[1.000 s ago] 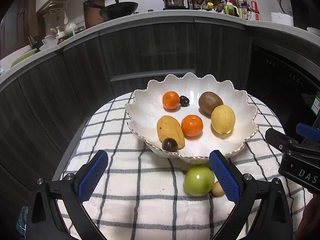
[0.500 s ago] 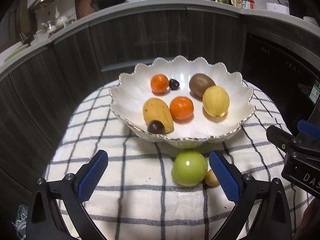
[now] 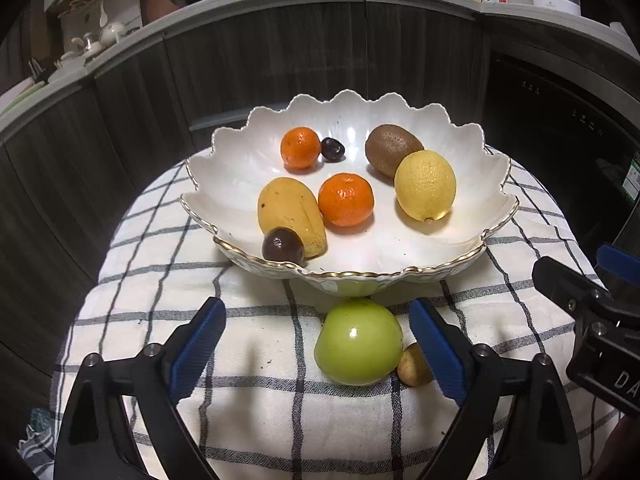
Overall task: Organize fruits
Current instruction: 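Withdraw both tools and reach the left tool to the green apple, then grasp the green apple with the left tool while the right tool grasps the tan nut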
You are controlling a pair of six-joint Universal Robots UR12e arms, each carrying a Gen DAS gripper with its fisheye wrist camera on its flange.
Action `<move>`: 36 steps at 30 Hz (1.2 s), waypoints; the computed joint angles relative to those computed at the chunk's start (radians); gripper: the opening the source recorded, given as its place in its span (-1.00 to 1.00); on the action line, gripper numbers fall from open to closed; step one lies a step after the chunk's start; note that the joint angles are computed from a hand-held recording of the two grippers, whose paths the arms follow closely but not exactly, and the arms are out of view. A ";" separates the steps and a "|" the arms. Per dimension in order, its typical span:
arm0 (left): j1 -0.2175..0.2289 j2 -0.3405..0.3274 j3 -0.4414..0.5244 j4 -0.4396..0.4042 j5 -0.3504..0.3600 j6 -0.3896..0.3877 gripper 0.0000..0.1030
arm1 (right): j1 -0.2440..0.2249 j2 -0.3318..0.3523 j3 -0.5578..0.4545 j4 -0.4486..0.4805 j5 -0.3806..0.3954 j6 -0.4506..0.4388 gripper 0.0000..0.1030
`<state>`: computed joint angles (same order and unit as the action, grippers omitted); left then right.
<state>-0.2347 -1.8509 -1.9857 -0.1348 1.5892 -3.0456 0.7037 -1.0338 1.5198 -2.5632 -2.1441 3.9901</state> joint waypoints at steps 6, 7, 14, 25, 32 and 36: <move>-0.003 -0.006 0.007 -0.031 -0.007 0.006 0.48 | -0.002 0.002 0.000 0.002 0.014 0.000 0.71; -0.004 -0.006 0.007 -0.031 -0.009 0.008 0.45 | -0.003 0.002 0.001 0.001 0.018 0.001 0.71; -0.008 -0.013 0.015 -0.067 -0.018 0.028 0.08 | -0.006 0.003 0.002 0.006 0.032 0.002 0.71; 0.000 0.005 0.003 -0.060 -0.021 0.039 -0.11 | -0.003 0.004 -0.005 0.000 0.026 -0.019 0.71; 0.018 0.035 -0.017 -0.044 -0.012 0.052 -0.11 | 0.003 0.014 -0.021 -0.027 0.042 -0.064 0.71; 0.030 0.049 -0.026 -0.036 0.005 0.047 -0.11 | 0.011 0.030 -0.046 -0.034 0.058 -0.101 0.71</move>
<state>-0.2044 -1.8024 -2.0122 -0.1705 1.5940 -2.9986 0.7144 -1.0040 1.4742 -2.5973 -2.0857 3.8891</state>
